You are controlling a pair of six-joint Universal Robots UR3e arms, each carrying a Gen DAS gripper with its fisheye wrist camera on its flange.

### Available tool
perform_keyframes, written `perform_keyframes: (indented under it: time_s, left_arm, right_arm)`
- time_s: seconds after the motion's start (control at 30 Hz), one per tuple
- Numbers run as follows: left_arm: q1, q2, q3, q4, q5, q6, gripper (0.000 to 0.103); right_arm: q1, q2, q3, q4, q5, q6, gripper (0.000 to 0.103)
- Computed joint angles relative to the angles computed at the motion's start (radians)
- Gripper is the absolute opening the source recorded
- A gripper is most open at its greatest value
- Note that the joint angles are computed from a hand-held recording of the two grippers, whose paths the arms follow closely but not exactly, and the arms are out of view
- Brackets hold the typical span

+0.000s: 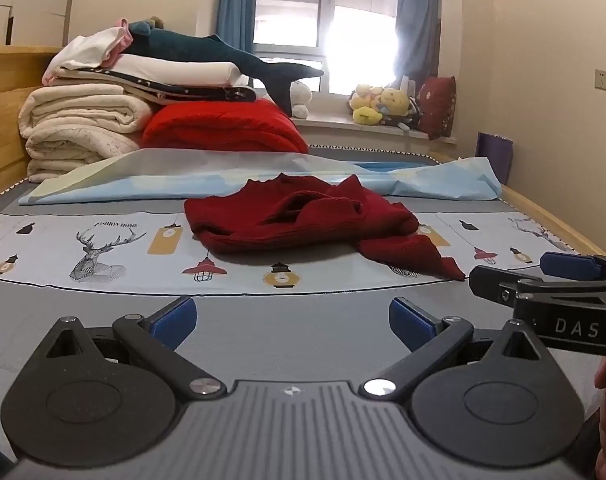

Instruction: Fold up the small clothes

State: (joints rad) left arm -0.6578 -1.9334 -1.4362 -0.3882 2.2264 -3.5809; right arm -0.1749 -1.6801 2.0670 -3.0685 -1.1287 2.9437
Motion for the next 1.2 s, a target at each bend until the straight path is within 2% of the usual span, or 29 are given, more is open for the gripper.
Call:
perform_keyframes:
  time_s: [0.2, 0.33, 0.63, 1.2]
  left_arm:
    - [0.011, 0.001, 0.000, -0.011, -0.010, -0.014, 0.102]
    - [0.012, 0.003, -0.002, -0.013, -0.012, -0.022, 0.102]
    - [0.018, 0.011, -0.015, -0.009, -0.021, -0.026, 0.102]
    - [0.021, 0.010, -0.014, -0.012, -0.022, -0.030, 0.102]
  right_arm:
    - [0.019, 0.028, 0.019, -0.037, -0.021, 0.009, 0.089]
    - [0.028, 0.025, -0.032, 0.025, -0.030, 0.009, 0.089]
    - [0.052, 0.047, -0.013, -0.016, -0.054, 0.015, 0.089]
    - [0.044, 0.054, -0.022, 0.016, -0.042, 0.028, 0.089]
